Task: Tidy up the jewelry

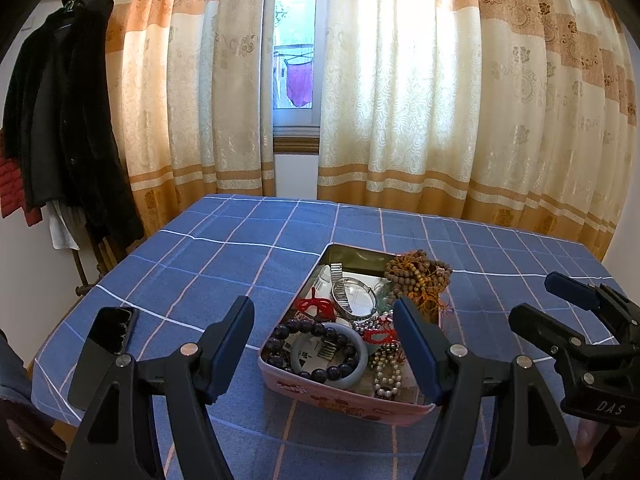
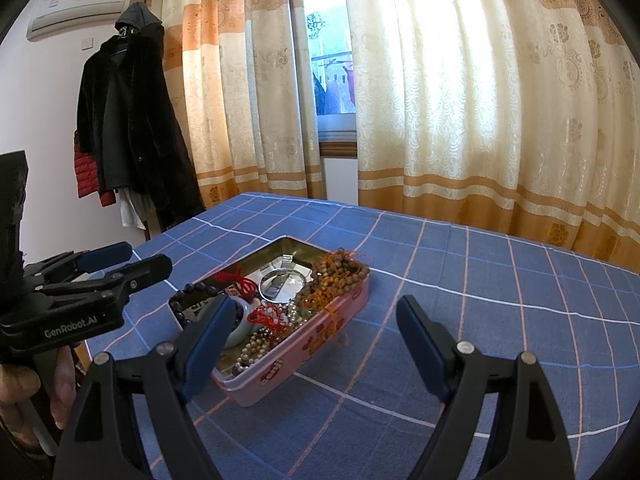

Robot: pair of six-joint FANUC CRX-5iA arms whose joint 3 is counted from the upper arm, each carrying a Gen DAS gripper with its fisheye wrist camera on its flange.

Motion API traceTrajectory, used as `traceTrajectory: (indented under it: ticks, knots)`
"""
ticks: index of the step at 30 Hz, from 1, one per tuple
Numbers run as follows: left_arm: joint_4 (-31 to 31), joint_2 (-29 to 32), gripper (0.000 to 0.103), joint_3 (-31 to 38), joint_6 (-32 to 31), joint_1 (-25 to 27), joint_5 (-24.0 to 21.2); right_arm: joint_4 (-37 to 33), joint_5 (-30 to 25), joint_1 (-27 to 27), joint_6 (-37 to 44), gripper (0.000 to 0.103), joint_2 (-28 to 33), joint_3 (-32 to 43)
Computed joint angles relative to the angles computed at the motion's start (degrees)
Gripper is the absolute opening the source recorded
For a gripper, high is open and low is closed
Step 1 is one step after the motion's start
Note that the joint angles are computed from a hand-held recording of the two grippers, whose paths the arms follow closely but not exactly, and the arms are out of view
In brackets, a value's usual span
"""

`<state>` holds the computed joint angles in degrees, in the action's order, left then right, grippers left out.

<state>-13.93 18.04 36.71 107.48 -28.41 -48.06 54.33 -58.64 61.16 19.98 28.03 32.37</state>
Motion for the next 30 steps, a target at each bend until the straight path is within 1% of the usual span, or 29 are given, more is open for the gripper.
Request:
traceTrajectory:
  ticks: [4, 7, 14, 17, 18, 19, 20, 22, 27, 30]
  knots:
    - [-1.3, 0.2, 0.072, 0.7, 0.8, -0.4, -0.6, 0.5, 0.3, -0.1, -0.2, 0.086, -0.3, -0.4]
    - [0.6, 0.2, 0.072, 0.3, -0.6, 0.1, -0.1, 0.7, 0.1, -0.1, 0.0, 0.086, -0.3, 0.0]
    - [1.8, 0.0, 0.072, -0.4, -0.3, 0.7, 0.3, 1.8, 0.4, -0.3, -1.0, 0.086, -1.0, -0.8]
    - [-0.1, 0.1, 0.073, 0.2, 0.9, 0.1, -0.3, 1.8, 0.4, -0.3, -1.0, 0.086, -1.0, -0.8]
    - [-0.4, 0.2, 0.073, 0.4, 0.9, 0.0, -0.3, 1.7, 0.4, -0.3, -0.8, 0.086, -0.9, -0.7]
    - [-1.2, 0.3, 0.079, 0.8, 1.2, -0.3, -0.7, 1.8, 0.5, -0.3, -1.0, 0.086, -1.1, -1.0]
    - [-1.4, 0.3, 0.086, 0.8, 1.4, -0.4, -0.8, 1.8, 0.6, -0.3, -0.9, 0.086, -1.1, -1.1]
    - [-2.3, -0.2, 0.092, 0.3, 2.4, -0.6, 0.0, 1.8, 0.7, -0.3, -0.9, 0.086, -1.2, -1.4]
    - [-4.3, -0.6, 0.093, -0.3, 3.7, -0.9, 0.7, 1.8, 0.4, -0.2, -1.1, 0.086, -1.2, -1.6]
    - [-2.3, -1.0, 0.093, -1.4, 2.1, -0.5, 2.1, 1.9, 0.5, -0.2, -1.7, 0.087, -1.7, -2.5]
